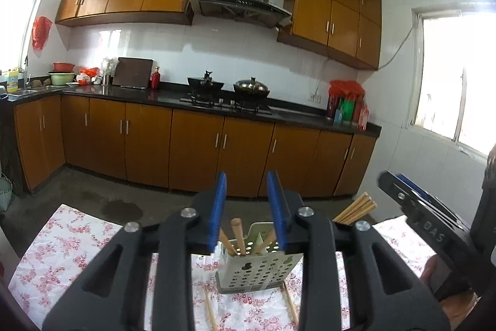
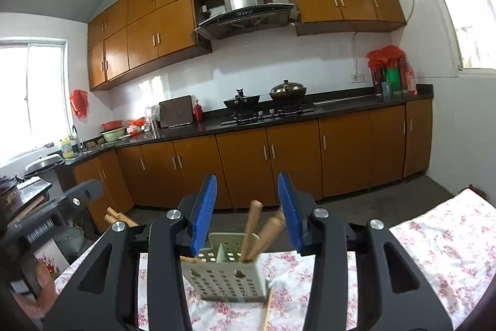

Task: Organize utensils
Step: 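Open both grippers to drop the chopsticks into the holder, then lower the left gripper onto a chopstick while the right gripper grasps another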

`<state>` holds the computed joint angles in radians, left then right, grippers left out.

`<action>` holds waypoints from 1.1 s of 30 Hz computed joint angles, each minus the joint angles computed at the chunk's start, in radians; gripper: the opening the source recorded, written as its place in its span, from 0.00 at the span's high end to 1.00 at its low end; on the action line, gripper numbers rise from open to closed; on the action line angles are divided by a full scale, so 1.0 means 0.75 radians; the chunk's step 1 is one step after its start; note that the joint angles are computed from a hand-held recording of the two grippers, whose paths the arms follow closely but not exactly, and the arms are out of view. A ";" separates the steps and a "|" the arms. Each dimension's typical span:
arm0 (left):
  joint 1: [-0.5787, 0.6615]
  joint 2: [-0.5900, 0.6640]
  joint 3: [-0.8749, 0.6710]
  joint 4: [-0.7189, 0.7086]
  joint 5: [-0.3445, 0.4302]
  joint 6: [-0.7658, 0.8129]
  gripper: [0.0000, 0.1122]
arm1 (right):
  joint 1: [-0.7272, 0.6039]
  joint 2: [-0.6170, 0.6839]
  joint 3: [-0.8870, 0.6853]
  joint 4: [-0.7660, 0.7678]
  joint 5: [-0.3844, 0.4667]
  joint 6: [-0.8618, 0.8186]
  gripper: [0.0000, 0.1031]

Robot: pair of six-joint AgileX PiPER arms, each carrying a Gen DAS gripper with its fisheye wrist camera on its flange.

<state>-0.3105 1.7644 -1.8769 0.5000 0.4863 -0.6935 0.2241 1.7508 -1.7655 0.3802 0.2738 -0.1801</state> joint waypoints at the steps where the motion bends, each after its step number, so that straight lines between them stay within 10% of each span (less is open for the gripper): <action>1: 0.002 -0.037 0.049 0.020 -0.013 -0.027 0.69 | -0.017 -0.050 0.065 -0.018 0.001 0.026 0.57; 10: 0.031 -0.293 0.623 0.278 0.040 -0.333 0.57 | -0.080 -0.036 0.357 -0.272 0.224 0.262 0.53; 17: 0.080 -0.237 0.871 0.099 0.057 -0.233 0.57 | -0.016 0.017 0.534 0.016 0.308 -0.016 0.55; 22: 0.006 -0.190 0.883 0.032 0.046 -0.191 0.57 | 0.106 0.082 0.500 -0.216 0.338 0.119 0.64; 25: -0.033 -0.153 0.857 -0.044 0.046 -0.122 0.57 | 0.128 0.094 0.506 -0.356 0.323 0.241 0.92; 33: -0.142 -0.026 0.772 -0.067 0.124 -0.094 0.67 | 0.020 0.071 0.522 -0.325 0.328 0.246 0.93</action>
